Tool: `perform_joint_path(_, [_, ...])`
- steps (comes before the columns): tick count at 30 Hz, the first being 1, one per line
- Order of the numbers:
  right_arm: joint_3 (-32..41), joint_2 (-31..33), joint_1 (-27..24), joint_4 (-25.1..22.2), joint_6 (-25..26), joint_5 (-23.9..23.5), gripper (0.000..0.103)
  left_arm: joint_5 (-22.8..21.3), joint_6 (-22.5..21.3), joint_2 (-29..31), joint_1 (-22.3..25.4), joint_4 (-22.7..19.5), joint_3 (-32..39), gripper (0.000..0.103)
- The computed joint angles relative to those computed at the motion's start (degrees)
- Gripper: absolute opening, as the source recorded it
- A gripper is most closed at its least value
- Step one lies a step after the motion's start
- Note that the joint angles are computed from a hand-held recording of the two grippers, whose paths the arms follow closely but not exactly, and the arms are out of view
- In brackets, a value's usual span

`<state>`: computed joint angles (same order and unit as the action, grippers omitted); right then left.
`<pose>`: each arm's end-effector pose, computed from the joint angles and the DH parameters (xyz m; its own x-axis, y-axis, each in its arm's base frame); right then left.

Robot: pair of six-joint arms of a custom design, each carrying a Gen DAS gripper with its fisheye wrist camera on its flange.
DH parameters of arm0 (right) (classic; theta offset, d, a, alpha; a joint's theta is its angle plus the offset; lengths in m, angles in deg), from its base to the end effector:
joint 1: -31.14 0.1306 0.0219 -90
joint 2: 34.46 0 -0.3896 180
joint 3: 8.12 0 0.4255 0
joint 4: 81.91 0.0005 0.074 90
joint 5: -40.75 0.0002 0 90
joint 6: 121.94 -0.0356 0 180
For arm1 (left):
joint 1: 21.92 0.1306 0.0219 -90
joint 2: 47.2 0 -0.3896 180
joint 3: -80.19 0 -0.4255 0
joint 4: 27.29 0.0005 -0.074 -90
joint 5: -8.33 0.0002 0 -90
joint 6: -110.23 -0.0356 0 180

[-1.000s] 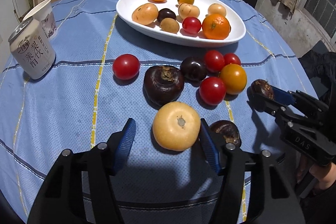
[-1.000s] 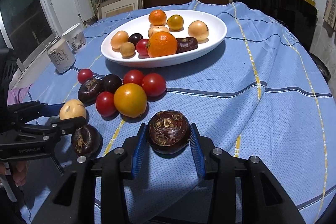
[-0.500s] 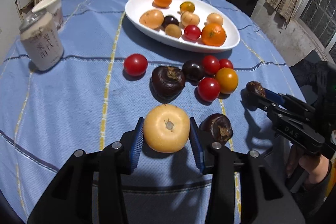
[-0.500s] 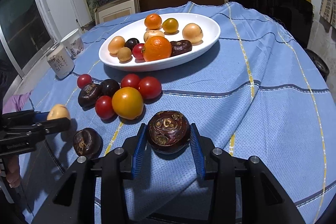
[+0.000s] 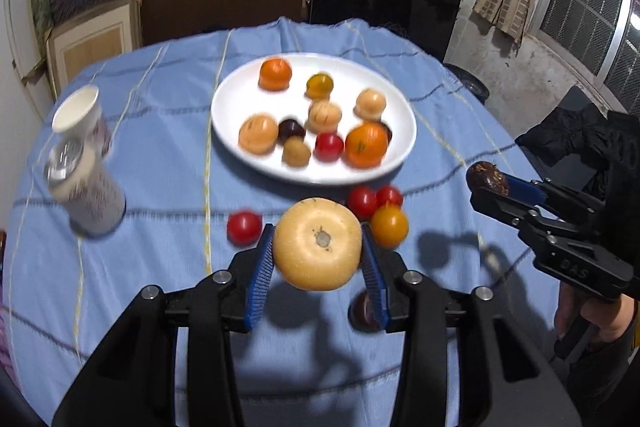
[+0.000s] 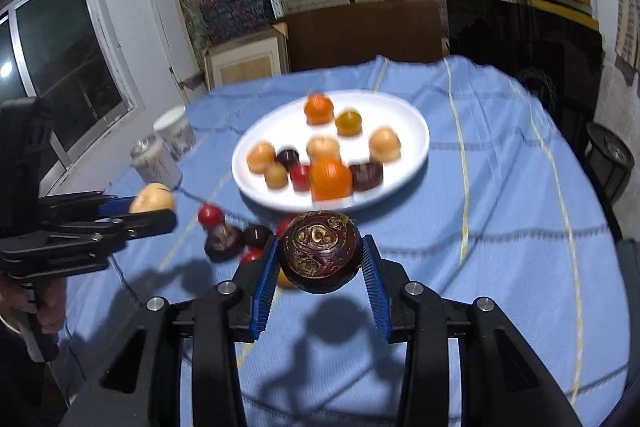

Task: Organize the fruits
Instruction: 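Carry the pale persimmon and mangosteen over the plate and open both tools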

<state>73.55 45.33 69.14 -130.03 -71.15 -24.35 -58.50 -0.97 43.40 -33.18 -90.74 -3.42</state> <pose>0.3653 0.2658 0.4511 -0.6489 0.2206 -0.7281 0.1049 0.9738 0.2016 0.4937 -0.1131 0.4728 -0.6330 0.4650 -0.6190 0.6595 0.7426 -0.1165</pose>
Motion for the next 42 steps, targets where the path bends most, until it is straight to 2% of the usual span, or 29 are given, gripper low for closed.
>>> perform_joint_path(8, [5.33, 4.62, -5.45, 2.28, 3.75, -3.75, 0.041, -1.97, 2.02, 7.12, -2.98, 0.51, 7.67, 0.040])
perform_joint_path(16, [7.43, 8.66, -9.06, 3.70, 2.80, -7.83, 0.041, -3.81, 3.87, 13.15, -4.32, 0.72, 11.98, 0.040])
perform_joint_path(20, [9.00, 11.44, -10.57, 3.58, 2.28, -9.46, 0.041, -6.14, 4.66, 15.18, -4.97, 1.72, 12.86, 0.041])
perform_joint_path(29, [11.19, 15.65, -12.28, 3.19, 0.17, -10.60, 0.042, -8.93, 6.92, 17.84, -6.26, 3.16, 14.08, 0.041])
perform_joint_path(30, [11.22, 15.70, -12.31, 3.21, -0.06, -10.71, 0.045, -9.15, 7.13, 17.91, -6.38, 3.19, 14.22, 0.041])
perform_joint_path(32, [10.64, 15.25, -12.29, 4.22, -0.04, -11.03, 0.047, -9.70, 7.54, 18.04, -6.63, 3.46, 14.51, 0.045])
perform_joint_path(34, [10.15, 14.45, -11.82, 4.09, 0.18, -9.77, 0.047, -10.10, 7.67, 17.28, -6.84, 4.90, 13.82, 0.058])
perform_joint_path(39, [7.32, 11.01, -11.23, 4.57, -1.79, -8.83, 0.056, -8.43, 8.55, 15.02, -6.37, 6.32, 12.53, 0.063])
perform_joint_path(42, [5.51, 8.72, -10.40, 4.69, -2.35, -8.29, 0.057, -8.95, 8.26, 13.12, -5.83, 7.20, 10.87, 0.069])
